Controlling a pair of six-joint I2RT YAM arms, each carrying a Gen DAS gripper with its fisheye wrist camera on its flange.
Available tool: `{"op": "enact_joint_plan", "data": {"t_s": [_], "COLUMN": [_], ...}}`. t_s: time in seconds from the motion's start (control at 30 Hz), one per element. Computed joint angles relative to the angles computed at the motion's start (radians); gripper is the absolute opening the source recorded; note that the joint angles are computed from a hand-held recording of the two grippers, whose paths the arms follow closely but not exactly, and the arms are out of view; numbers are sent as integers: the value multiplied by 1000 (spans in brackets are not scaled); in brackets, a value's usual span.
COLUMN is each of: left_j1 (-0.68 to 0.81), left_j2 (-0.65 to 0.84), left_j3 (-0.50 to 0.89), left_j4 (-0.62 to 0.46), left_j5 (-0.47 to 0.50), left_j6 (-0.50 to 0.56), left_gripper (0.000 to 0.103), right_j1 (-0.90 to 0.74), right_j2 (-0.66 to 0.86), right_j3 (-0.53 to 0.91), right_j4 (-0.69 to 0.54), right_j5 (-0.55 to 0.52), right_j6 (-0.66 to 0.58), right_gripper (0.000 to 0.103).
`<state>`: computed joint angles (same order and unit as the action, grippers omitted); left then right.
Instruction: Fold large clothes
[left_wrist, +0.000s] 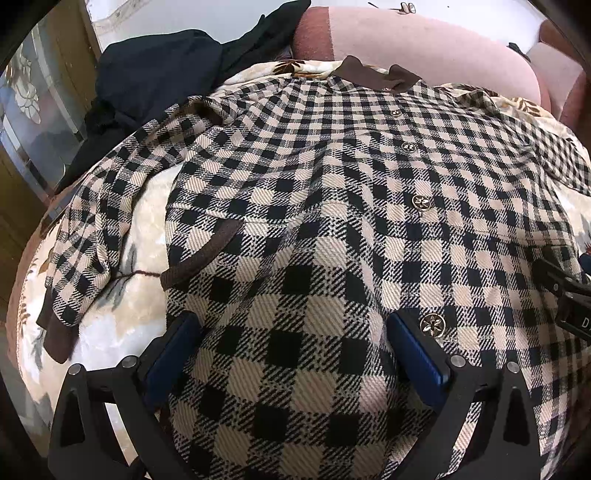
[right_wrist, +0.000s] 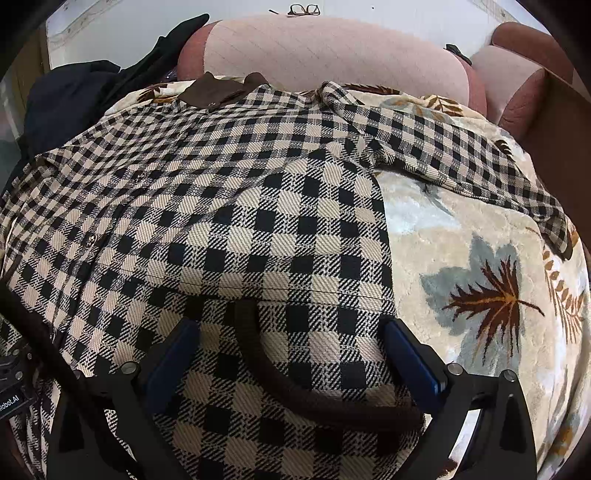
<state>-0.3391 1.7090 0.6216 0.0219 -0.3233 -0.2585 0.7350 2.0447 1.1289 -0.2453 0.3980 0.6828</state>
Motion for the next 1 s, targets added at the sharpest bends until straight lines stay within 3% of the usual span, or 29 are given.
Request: {"op": "enact_joint_plan", "data": {"t_s": [0.2,0.33,0.43,0.57,0.73,0.83,1.0], "left_j1": [2,-6,-28,-65,-123,-118,-131], "left_j2": [-77,-240,-352,-479,-524,-534,-511], "left_j3": [-91,-180,-229,-297,-294,-290,-293], "left_j4": [90,166,205,265,238,210,208], "left_j5": [15,29,-17,-85,-159,-146,-172], "left_j6": [4,7,20,53,55,44,8], "left_gripper": [101,101,101,101,101,101,101], "right_j1": [21,41,58,97,155,150,110], "right_j2": [-27,-94,-147,-213,-242,-241,-255], "right_j3": [-28,-87,-120,-150,-166,-160,-174], "right_j4": [17,75,115,140,136,113,119], "right_j5": [60,137,208,341,584,565,396], "right_j6": [14,16,-2,-9,13,17,37], "right_gripper": [102,102,102,102,102,102,102]}}
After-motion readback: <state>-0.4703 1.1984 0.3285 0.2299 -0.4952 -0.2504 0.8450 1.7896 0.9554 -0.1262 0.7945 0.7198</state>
